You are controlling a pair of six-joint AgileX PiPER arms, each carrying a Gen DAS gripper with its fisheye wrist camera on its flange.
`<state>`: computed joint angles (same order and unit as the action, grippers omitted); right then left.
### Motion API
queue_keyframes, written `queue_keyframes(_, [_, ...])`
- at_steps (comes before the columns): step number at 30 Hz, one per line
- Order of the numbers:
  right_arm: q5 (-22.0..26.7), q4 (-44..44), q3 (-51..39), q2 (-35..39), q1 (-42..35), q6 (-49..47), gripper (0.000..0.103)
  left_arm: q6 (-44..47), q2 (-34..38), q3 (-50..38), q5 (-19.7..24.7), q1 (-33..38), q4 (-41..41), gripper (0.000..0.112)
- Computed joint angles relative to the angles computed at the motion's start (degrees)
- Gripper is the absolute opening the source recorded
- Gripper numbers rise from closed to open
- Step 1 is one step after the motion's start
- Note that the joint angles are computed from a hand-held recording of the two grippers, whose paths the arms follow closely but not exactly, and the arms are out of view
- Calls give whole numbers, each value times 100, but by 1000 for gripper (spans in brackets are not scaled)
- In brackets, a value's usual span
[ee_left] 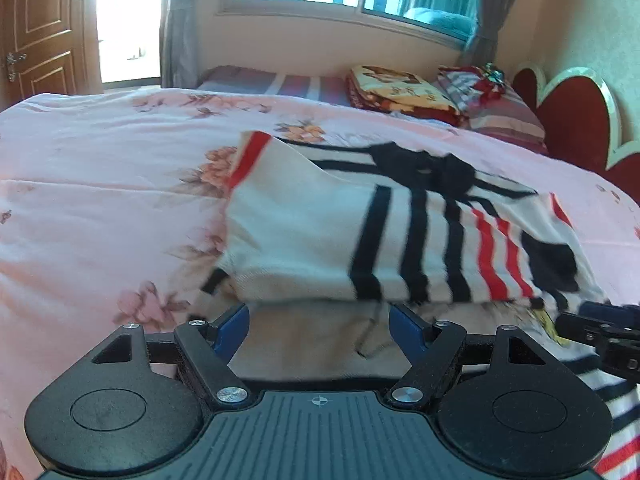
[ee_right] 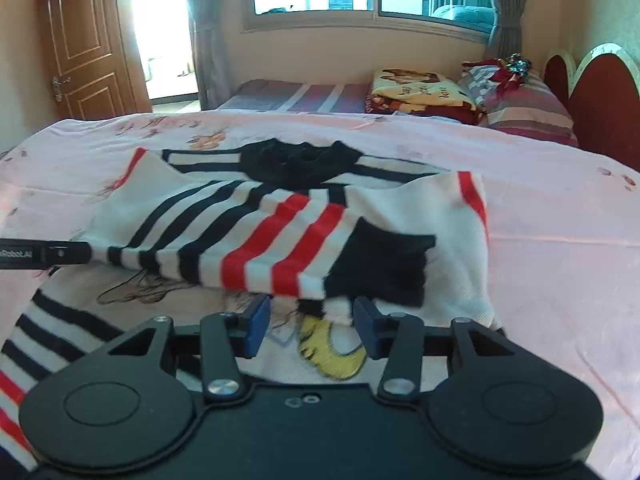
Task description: Fold small clothes
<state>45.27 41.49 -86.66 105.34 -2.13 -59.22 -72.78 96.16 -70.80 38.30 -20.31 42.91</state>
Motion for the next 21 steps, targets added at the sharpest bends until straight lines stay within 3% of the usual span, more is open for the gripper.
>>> queue_keyframes(3, [-161,-41,466,-174,267,-343,33,-60,297,-125,89,-433,22,77])
queue_keyframes(7, [-623,-213,1000,-294,316,-895,32,-693,251,269,517,-831,634,77])
queue_keyframes(12, [-354,288,1038,-263,-749,-1855,34,-1369,-587,1283,864,-958,760,77])
queue_keyframes(16, [1,147,824,-268,-1108,-1482,33,-1642,-706,1223,1406,-1279,520,77])
queue_keyframes(19, [444,472,1004,-528,-1148,-1412,35,-1673,-669,1027,1234,-1543,562,77])
queue_keyframes(21, [445,501,1331,-779,-934,-1410,34,-1457,-428,752,1099,-1623,524,77])
